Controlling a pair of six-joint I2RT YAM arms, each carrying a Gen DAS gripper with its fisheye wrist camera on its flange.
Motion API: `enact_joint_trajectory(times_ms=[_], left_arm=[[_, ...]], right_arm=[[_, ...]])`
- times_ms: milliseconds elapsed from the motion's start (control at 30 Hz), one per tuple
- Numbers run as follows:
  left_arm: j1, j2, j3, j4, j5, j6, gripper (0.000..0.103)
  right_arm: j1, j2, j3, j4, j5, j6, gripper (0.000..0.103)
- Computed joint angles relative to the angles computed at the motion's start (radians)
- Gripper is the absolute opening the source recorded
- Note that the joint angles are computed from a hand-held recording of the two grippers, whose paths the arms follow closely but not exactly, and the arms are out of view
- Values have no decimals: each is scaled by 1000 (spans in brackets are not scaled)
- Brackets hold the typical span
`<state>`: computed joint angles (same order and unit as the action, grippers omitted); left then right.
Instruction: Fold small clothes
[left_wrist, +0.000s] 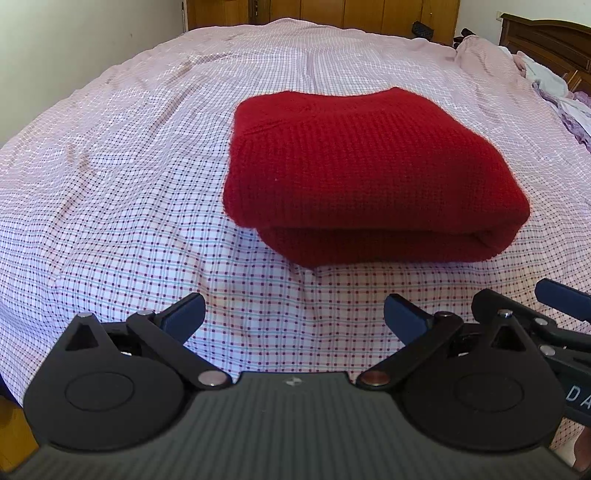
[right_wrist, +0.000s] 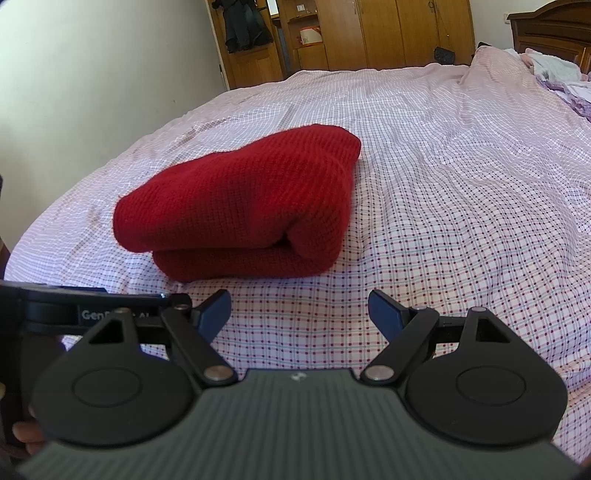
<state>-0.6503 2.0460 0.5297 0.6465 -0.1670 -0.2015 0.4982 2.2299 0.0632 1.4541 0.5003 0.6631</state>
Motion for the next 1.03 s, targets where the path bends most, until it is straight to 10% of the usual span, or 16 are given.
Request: enact_joint_trajectory(times_ms=[1033], left_arm=[[-1, 0, -11, 11, 0, 0, 103]], right_arm=[[-6, 22, -7, 32, -4, 14, 83]])
